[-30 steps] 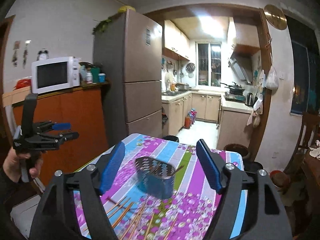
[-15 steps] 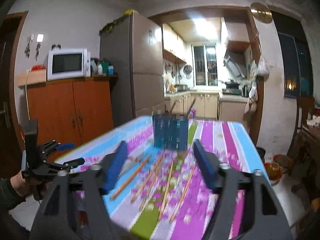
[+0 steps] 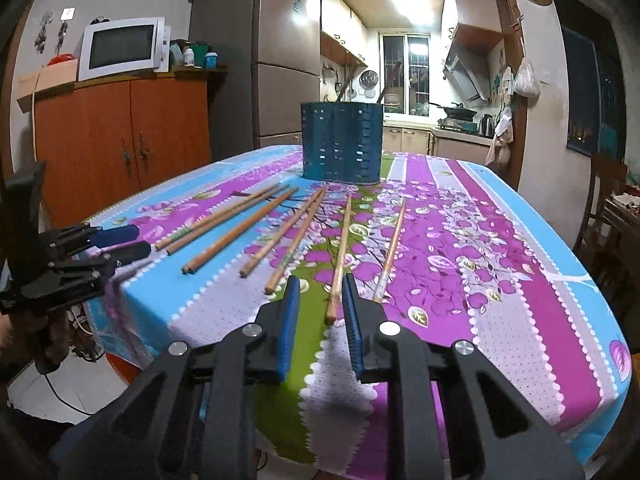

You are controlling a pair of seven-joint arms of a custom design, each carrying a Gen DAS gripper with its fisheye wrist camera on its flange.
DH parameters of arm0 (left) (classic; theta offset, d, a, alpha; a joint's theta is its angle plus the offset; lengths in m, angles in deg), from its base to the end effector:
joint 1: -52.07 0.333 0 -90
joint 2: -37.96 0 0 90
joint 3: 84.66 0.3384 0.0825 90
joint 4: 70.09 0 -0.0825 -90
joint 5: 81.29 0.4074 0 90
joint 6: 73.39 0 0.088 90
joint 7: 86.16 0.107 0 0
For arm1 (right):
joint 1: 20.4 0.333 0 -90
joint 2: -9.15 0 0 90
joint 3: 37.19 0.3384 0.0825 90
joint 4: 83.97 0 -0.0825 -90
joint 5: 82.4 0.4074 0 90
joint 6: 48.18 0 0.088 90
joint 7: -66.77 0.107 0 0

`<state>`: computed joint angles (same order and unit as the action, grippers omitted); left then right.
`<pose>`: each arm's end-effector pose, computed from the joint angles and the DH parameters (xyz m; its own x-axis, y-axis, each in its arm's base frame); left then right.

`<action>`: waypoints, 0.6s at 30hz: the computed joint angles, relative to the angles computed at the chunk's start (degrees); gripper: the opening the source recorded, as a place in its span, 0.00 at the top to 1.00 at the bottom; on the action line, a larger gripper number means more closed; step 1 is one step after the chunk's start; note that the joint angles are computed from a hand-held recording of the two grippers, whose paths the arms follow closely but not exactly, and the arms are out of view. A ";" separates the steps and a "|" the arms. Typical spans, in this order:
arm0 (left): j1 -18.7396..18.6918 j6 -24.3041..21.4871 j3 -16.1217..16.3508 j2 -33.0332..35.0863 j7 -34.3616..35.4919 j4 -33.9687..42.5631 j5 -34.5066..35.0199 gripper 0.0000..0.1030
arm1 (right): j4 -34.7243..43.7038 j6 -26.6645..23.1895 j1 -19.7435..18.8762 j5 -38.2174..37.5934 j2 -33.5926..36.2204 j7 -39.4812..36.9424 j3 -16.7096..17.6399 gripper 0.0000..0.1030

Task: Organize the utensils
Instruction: 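Withdraw both tools from the holder back toward the remaining chopsticks, then close the left tool on a chopstick while the right tool grasps another chopstick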

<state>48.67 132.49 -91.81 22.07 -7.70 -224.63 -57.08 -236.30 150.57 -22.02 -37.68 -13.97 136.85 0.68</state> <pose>0.4254 -0.1340 0.4594 -0.4045 -0.9061 -0.1239 -0.3408 0.2750 -0.8990 0.3852 0.2017 0.4842 0.2036 -0.9790 -0.0141 -0.4141 -0.0730 -0.9073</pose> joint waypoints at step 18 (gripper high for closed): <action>1.29 3.24 -6.49 4.24 10.54 1.19 -14.96 0.72 | 3.37 3.72 8.51 9.80 6.97 -11.95 -6.54 0.86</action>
<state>49.96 135.73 -98.30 26.32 2.84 -223.43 -72.03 -232.93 154.29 -13.51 -27.88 -7.00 124.90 -5.86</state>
